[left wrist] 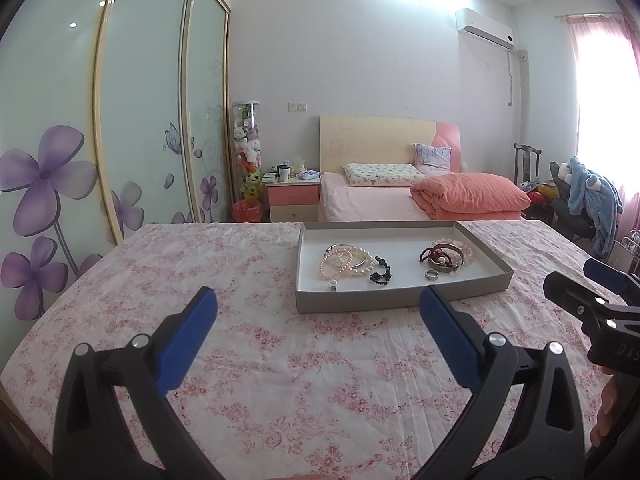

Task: Organize jewelry

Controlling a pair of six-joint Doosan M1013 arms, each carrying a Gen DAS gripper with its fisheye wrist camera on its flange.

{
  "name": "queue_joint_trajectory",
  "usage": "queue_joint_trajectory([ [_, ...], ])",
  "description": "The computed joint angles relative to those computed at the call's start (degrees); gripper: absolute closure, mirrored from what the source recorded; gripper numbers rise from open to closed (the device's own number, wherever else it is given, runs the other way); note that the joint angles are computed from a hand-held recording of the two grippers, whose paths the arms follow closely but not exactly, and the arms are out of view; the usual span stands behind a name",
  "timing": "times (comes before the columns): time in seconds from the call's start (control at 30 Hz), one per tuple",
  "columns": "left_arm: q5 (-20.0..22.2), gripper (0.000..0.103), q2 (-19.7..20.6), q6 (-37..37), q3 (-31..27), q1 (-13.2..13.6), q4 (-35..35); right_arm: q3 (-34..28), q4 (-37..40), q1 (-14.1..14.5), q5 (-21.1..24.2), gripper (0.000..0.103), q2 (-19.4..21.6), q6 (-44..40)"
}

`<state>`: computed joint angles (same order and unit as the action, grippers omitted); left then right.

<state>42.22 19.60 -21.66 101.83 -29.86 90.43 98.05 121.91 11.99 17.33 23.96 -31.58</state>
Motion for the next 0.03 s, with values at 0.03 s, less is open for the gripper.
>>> queue_joint_trajectory([
  [0.03, -0.03, 0.004, -0.02, 0.04, 0.00, -0.02, -0.09, 0.00, 0.00, 0.00, 0.00, 0.002, 0.00, 0.00],
])
